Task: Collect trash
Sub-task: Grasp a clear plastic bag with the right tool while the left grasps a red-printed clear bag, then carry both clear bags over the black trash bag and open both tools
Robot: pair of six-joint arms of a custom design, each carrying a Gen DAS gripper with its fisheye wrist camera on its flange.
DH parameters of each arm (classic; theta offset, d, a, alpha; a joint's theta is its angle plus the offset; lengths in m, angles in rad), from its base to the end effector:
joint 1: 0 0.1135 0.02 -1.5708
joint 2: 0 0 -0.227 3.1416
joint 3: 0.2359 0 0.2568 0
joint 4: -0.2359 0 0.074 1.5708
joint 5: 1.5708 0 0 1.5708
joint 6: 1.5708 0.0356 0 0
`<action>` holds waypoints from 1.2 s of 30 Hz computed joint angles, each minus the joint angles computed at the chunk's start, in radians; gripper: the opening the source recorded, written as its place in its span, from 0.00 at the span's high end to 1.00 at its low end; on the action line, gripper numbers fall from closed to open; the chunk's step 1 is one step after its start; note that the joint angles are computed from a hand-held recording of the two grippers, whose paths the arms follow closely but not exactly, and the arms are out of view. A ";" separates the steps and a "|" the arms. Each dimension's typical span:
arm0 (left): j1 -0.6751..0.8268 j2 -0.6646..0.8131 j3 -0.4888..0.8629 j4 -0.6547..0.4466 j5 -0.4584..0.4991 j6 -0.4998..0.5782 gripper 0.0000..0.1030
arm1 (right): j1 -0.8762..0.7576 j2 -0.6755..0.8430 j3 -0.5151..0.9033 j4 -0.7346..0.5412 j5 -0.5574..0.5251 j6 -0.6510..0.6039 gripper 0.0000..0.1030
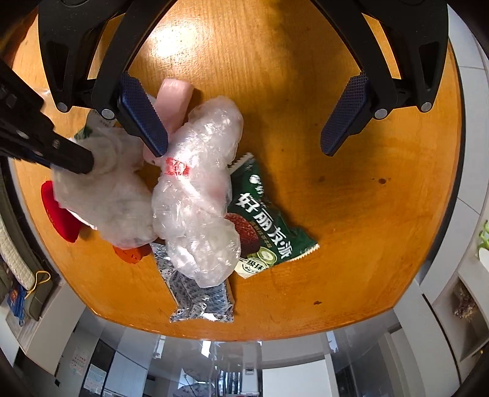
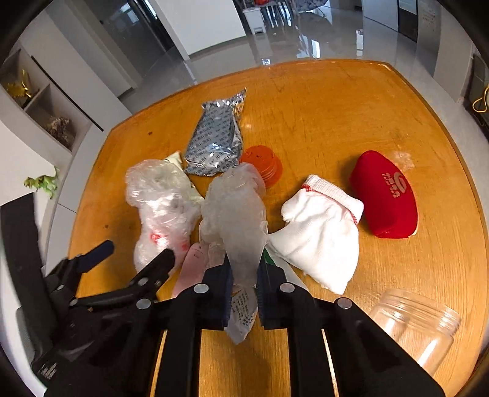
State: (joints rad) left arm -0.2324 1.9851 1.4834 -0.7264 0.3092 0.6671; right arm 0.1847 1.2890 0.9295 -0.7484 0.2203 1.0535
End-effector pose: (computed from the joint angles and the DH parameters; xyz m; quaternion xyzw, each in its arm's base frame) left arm 0.3823 -0.1016 0.1522 0.4469 0.8654 -0.1118 0.1972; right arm 0.2573 0.0402 0.2026 0.4300 0.8670 0.0452 0.2478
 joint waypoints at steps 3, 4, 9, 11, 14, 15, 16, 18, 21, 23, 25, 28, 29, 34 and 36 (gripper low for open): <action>-0.001 0.065 0.081 -0.086 0.035 -0.005 0.45 | 0.043 -0.048 0.004 -0.045 0.053 0.026 0.86; 0.001 0.097 0.122 -0.136 0.052 -0.005 0.60 | 0.057 -0.058 0.008 -0.059 0.067 0.032 0.86; 0.040 0.027 0.046 -0.112 0.082 0.028 0.63 | 0.127 -0.085 0.042 -0.136 0.130 0.070 0.86; 0.066 -0.036 -0.006 -0.091 0.094 0.068 0.63 | 0.160 -0.092 0.053 -0.161 0.148 0.093 0.86; 0.117 -0.113 -0.053 -0.099 0.117 0.125 0.63 | 0.217 -0.091 0.070 -0.187 0.171 0.136 0.86; 0.138 -0.128 -0.057 -0.112 0.123 0.144 0.63 | 0.243 -0.092 0.078 -0.201 0.183 0.154 0.86; 0.158 -0.146 -0.066 -0.119 0.127 0.162 0.63 | 0.269 -0.085 0.089 -0.214 0.194 0.173 0.86; 0.214 -0.176 -0.074 -0.146 0.150 0.212 0.63 | 0.318 -0.074 0.106 -0.237 0.214 0.210 0.86; 0.293 -0.212 -0.089 -0.179 0.178 0.282 0.63 | 0.391 -0.040 0.142 -0.267 0.235 0.267 0.86; 0.353 -0.227 -0.091 -0.213 0.201 0.341 0.63 | 0.439 -0.009 0.172 -0.285 0.248 0.301 0.86; 0.398 -0.236 -0.099 -0.228 0.213 0.388 0.63 | 0.492 0.032 0.209 -0.301 0.263 0.337 0.86; 0.481 -0.257 -0.116 -0.229 0.231 0.466 0.63 | 0.559 0.096 0.265 -0.316 0.277 0.379 0.86; 0.515 -0.256 -0.111 -0.241 0.244 0.493 0.63 | 0.585 0.128 0.294 -0.320 0.281 0.391 0.86; 0.648 -0.221 -0.072 -0.278 0.278 0.588 0.63 | 0.680 0.272 0.430 -0.327 0.294 0.420 0.86; 0.701 -0.184 -0.035 -0.299 0.282 0.622 0.63 | 0.714 0.342 0.500 -0.326 0.296 0.419 0.86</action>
State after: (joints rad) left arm 0.4690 1.8007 1.4487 -1.0249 0.5917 1.2888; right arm 0.8986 1.6306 1.4294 -1.0742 0.5159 1.4724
